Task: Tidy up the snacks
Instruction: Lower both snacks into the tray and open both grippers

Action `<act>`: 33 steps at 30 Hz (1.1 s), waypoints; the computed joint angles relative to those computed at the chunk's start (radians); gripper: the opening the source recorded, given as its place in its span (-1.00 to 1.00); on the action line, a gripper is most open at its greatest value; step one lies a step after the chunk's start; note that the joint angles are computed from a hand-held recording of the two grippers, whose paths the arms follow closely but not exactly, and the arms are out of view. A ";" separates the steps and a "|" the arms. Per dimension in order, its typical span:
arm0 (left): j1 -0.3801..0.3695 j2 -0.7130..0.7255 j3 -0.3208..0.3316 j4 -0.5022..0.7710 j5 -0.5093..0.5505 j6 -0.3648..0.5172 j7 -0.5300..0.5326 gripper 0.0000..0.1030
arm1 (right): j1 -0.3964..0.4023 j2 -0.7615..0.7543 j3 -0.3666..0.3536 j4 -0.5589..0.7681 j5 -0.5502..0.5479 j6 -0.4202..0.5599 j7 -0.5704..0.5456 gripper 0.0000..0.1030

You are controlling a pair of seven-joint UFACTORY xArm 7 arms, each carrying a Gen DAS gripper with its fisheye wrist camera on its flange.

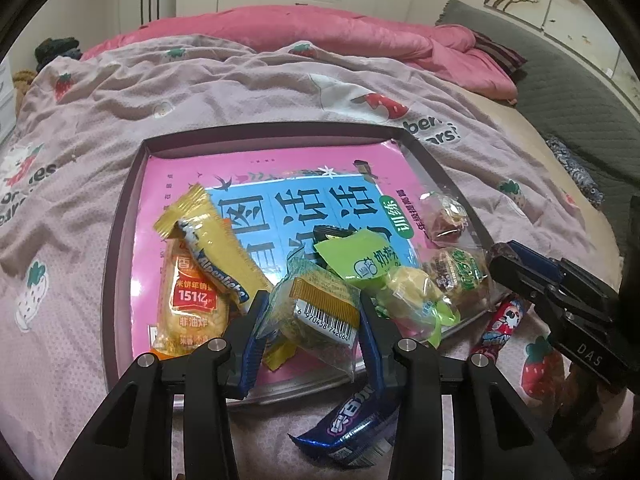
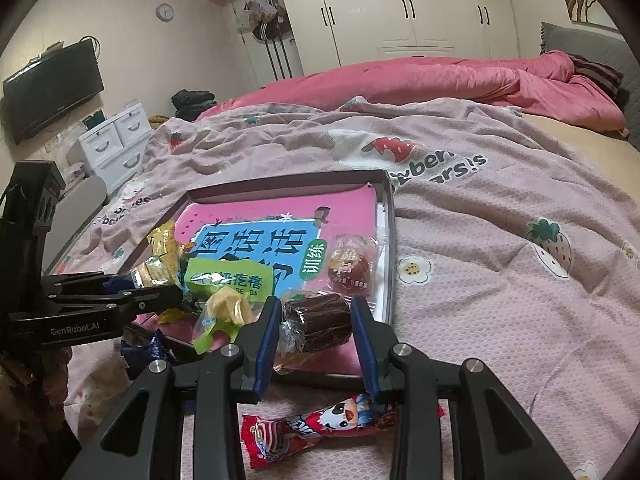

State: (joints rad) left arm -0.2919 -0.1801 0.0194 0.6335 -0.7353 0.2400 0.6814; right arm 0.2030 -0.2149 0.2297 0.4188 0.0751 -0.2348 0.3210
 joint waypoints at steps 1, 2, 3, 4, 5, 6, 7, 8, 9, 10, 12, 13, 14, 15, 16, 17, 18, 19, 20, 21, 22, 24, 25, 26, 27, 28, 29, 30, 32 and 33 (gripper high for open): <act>0.000 0.001 0.000 0.001 -0.001 -0.001 0.001 -0.16 | -0.005 0.004 0.002 0.002 0.002 0.001 0.000 -0.30; -0.001 0.001 0.001 0.001 -0.003 -0.001 0.004 -0.16 | -0.008 0.006 0.005 0.003 0.005 0.001 0.001 -0.30; 0.000 0.002 0.001 0.002 -0.003 0.000 0.004 -0.16 | -0.008 0.008 0.004 0.003 0.005 -0.001 0.002 -0.30; -0.001 0.003 0.001 0.002 -0.005 -0.001 0.007 -0.16 | -0.008 0.008 0.003 0.002 0.005 -0.001 0.001 -0.30; -0.001 0.003 0.001 0.003 -0.008 0.000 0.008 -0.16 | -0.020 0.007 0.017 0.003 0.010 -0.001 -0.003 -0.29; 0.000 0.003 0.000 0.003 -0.008 -0.001 0.008 -0.15 | -0.022 0.007 0.019 0.002 0.011 0.000 -0.006 -0.29; 0.001 0.003 -0.001 0.002 -0.006 -0.001 0.006 -0.15 | -0.049 0.006 0.048 0.004 0.022 0.004 -0.015 -0.28; -0.001 0.005 0.001 0.004 -0.013 0.001 0.012 -0.15 | -0.081 0.006 0.083 0.006 0.036 0.009 -0.025 -0.28; -0.001 0.003 0.001 0.004 -0.015 0.002 0.014 -0.15 | -0.102 0.005 0.105 0.007 0.045 0.012 -0.032 -0.28; 0.000 0.003 0.001 0.004 -0.017 0.002 0.016 -0.15 | -0.111 0.003 0.116 0.006 0.050 0.015 -0.033 -0.28; 0.000 0.004 0.001 0.005 -0.020 0.004 0.019 -0.15 | -0.146 -0.001 0.150 0.006 0.063 0.023 -0.034 -0.28; 0.000 0.004 0.000 0.005 -0.023 0.003 0.020 -0.15 | -0.152 -0.003 0.156 0.005 0.064 0.027 -0.032 -0.28; 0.001 0.004 -0.001 0.004 -0.023 0.004 0.020 -0.15 | -0.151 -0.004 0.155 0.003 0.062 0.026 -0.027 -0.28; 0.001 0.000 0.000 0.002 -0.025 0.007 0.021 -0.15 | -0.132 -0.004 0.132 0.002 0.054 0.026 -0.021 -0.28; 0.000 -0.001 0.001 0.003 -0.028 0.011 0.022 -0.15 | -0.137 -0.006 0.139 0.002 0.054 0.029 -0.019 -0.27; 0.000 -0.004 0.001 0.000 -0.031 0.012 0.024 -0.15 | -0.145 -0.008 0.147 0.001 0.054 0.031 -0.017 -0.27; 0.000 -0.006 0.003 -0.002 -0.034 0.014 0.027 -0.15 | -0.152 -0.012 0.153 0.001 0.053 0.038 -0.014 -0.27; -0.001 -0.009 0.003 -0.004 -0.036 0.016 0.030 -0.15 | -0.166 -0.015 0.168 0.000 0.052 0.041 -0.010 -0.27; 0.000 -0.010 0.003 -0.005 -0.034 0.016 0.029 -0.15 | -0.169 -0.018 0.169 -0.003 0.048 0.044 -0.004 -0.27; 0.001 -0.011 0.003 -0.006 -0.032 0.017 0.028 -0.15 | -0.141 -0.019 0.138 -0.005 0.040 0.047 0.005 -0.27; 0.000 -0.013 0.003 -0.007 -0.033 0.019 0.029 -0.15 | -0.118 -0.018 0.111 -0.007 0.031 0.048 0.013 -0.27; 0.000 -0.016 0.005 -0.009 -0.033 0.021 0.029 -0.15 | -0.113 -0.023 0.101 -0.012 0.025 0.051 0.027 -0.27; -0.001 -0.017 0.005 -0.009 -0.032 0.026 0.028 -0.15 | -0.118 -0.024 0.103 -0.011 0.020 0.055 0.031 -0.27; 0.000 -0.019 0.006 -0.008 -0.032 0.029 0.027 -0.15 | -0.115 -0.026 0.099 -0.013 0.016 0.056 0.037 -0.27; -0.001 -0.021 0.007 -0.008 -0.035 0.032 0.029 -0.15 | -0.112 -0.028 0.095 -0.015 0.011 0.056 0.042 -0.27; -0.002 -0.024 0.008 -0.008 -0.037 0.034 0.030 -0.14 | -0.104 -0.029 0.086 -0.016 0.005 0.059 0.046 -0.27; -0.002 -0.028 0.008 -0.010 -0.036 0.035 0.031 -0.14 | -0.099 -0.029 0.081 -0.016 0.000 0.060 0.050 -0.26; -0.003 -0.029 0.009 -0.009 -0.037 0.035 0.031 -0.13 | -0.104 -0.032 0.085 -0.017 -0.004 0.060 0.054 -0.26; -0.003 -0.036 0.008 -0.013 -0.032 0.037 0.027 -0.12 | -0.103 -0.036 0.084 -0.018 -0.012 0.064 0.060 -0.25; -0.003 -0.039 0.009 -0.014 -0.029 0.037 0.026 -0.12 | -0.115 -0.040 0.098 -0.019 -0.014 0.065 0.065 -0.25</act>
